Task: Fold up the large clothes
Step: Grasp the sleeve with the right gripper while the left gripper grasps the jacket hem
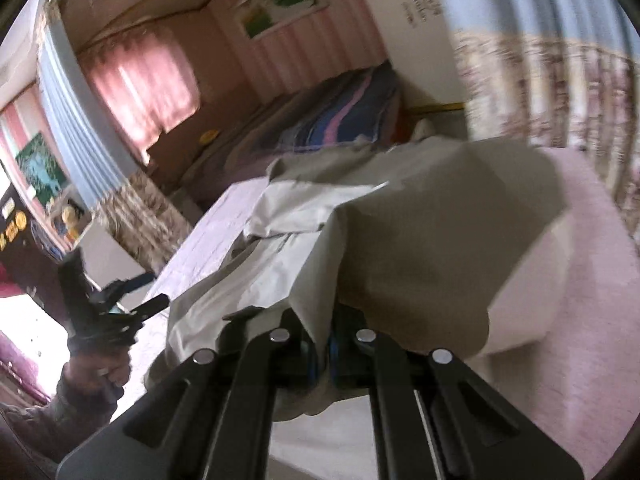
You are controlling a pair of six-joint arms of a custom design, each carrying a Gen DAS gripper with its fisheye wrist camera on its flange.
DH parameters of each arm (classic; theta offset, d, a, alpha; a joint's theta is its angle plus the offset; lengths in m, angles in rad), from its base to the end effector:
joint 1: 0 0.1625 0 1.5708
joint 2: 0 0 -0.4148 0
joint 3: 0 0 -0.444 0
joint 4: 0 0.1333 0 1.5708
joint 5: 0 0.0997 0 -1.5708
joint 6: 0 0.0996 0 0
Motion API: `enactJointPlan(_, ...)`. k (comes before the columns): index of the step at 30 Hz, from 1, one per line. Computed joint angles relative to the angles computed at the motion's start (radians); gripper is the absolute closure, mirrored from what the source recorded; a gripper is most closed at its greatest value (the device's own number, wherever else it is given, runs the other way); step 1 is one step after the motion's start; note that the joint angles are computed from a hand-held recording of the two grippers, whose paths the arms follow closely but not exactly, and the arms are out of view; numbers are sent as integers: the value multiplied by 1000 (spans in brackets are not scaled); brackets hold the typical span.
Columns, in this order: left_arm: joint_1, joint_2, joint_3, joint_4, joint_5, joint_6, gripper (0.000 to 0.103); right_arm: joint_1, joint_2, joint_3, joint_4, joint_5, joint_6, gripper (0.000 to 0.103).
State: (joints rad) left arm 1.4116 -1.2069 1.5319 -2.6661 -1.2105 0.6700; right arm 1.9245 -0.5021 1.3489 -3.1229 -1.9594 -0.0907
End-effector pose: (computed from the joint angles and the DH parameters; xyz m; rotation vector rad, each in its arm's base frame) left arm 0.0545 -0.7226 0.4109 0.8305 2.3410 -0.8577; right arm 0.3644 -0.7112 0.0239 0.3994 -2.6445 1.0421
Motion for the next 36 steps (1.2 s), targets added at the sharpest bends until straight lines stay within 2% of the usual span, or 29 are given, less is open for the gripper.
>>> enactJointPlan(2, 1, 0, 1, 7, 15, -18, 4, -2, 74, -97, 75, -21, 18, 74)
enactJointPlan(3, 1, 1, 1, 13, 22, -27, 4, 1, 103, -133, 101, -55, 19, 45)
enactJointPlan(4, 1, 0, 6, 17, 33, -37, 4, 11, 128, -156, 86, -102, 9, 31)
enactJointPlan(5, 1, 0, 10, 15, 39, -40, 4, 15, 130, -148, 39, -106, -11, 28)
enactJointPlan(7, -4, -1, 27, 7, 58, -52, 3, 23, 128, -130, -31, -119, -47, 28)
enactJointPlan(9, -10, 1, 40, 27, 64, -73, 3, 36, 120, -100, -150, -195, -103, 27)
enactJointPlan(14, -46, -3, 110, 42, 36, -78, 3, 33, 70, -26, -276, -310, -159, 23)
enactJointPlan(17, -74, -2, 162, 27, 33, -39, 3, 14, 8, 64, -320, -308, -134, 22)
enactJointPlan(20, -107, 37, 199, -8, 71, 22, 3, -10, -29, 119, -352, -309, -108, 21)
enactJointPlan(22, -122, 81, 192, -44, 114, 34, 3, -21, -51, 153, -369, -303, -100, 20)
enactJointPlan(24, -124, 127, 150, -30, 104, 14, 5, -27, -65, 180, -379, -307, -88, 19)
enactJointPlan(25, -122, 149, 116, 9, 97, -19, 22, -31, -70, 185, -372, -305, -83, 18)
enactJointPlan(26, -115, 164, 76, 72, 66, -56, 56, -34, -76, 193, -368, -307, -85, 18)
enactJointPlan(27, -111, 184, 30, 142, 42, -83, 63, -38, -77, 191, -364, -306, -89, 18)
enactJointPlan(29, -109, 190, -9, 156, 17, -100, 73, -40, -82, 199, -362, -314, -94, 18)
enactJointPlan(32, -121, 169, -37, 68, -3, -70, 74, -45, -91, 208, -363, -319, -105, 17)
enactJointPlan(34, -127, 167, -99, 57, -16, -66, 74, -46, -91, 201, -358, -330, -107, 17)
enactJointPlan(36, -133, 191, -179, 39, 5, -45, 74, -46, -84, 176, -343, -333, -110, 17)
